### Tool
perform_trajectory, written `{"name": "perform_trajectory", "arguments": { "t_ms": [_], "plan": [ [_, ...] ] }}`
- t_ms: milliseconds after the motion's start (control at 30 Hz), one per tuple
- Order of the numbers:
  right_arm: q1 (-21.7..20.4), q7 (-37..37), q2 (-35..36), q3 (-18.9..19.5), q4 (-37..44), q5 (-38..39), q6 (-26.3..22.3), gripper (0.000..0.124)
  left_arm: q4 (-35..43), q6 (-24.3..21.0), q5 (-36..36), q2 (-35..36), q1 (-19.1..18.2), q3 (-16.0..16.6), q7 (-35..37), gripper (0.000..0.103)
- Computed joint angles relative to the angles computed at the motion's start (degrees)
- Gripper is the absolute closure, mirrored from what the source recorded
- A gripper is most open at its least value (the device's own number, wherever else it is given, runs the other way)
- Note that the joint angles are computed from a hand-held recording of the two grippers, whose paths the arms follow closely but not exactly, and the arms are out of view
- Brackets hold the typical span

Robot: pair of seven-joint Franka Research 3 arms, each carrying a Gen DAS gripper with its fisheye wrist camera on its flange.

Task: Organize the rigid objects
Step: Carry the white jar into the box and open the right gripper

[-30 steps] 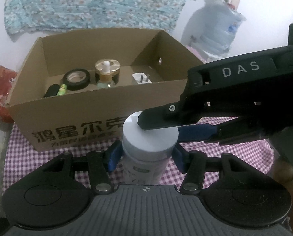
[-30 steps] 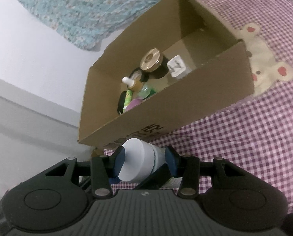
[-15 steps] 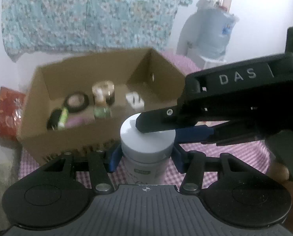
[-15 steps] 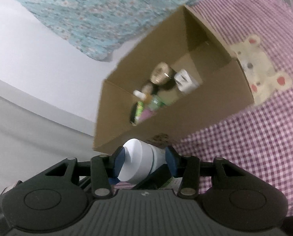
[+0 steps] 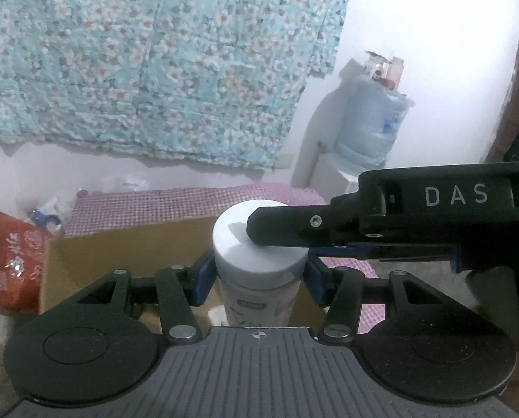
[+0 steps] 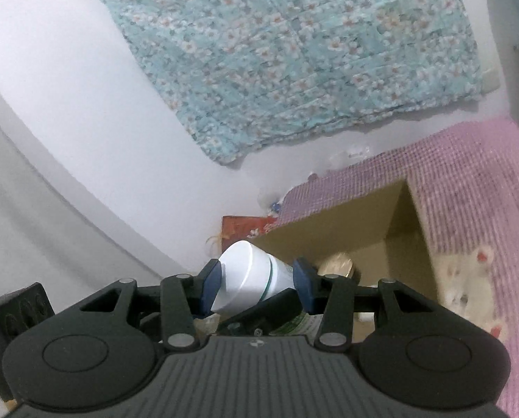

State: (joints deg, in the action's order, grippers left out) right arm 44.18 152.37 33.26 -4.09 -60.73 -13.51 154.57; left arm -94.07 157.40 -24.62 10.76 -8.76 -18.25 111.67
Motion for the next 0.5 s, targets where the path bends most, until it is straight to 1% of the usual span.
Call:
{"name": "perform_trajectory", "arguments": {
  "t_ms": [133,167,233,267,367,500],
  "plan": [
    [-3.8,-4.6,5.7,1.9,8.6,4.1,-4.6,0.075,7.6,-3.4,7.2,6.3,-2.2,1.1,-5.6,0.05],
    [-4.5,-5.6,6.5,2.2,9.6,5.1,-5.3,0.075,9.8,-4.4,9.3,8.0,-2.8,1.3,-7.3,0.05],
    [-6.3,-8.2,10.3,3.1,14.7,7.6,-7.7,0.075,14.5,-7.0,12.9,11.9,-3.8,1.7,-10.1,0.05],
    [-7.0,-9.1,11.2,3.5,15.5,8.8,-8.2,0.075,16.4,-8.3,14.1,13.5,-4.0,1.7,-11.3,0.05],
    [-8.4,-11.2,16.3,3.8,22.4,11.6,-11.9,0.075,21.5,-11.5,17.9,17.7,-5.0,1.9,-13.9,0.05],
    [-9.2,-13.2,20.1,3.8,27.2,13.5,-15.1,0.075,25.8,-15.0,20.9,21.3,-5.8,1.9,-15.9,0.05]
  ]
}}
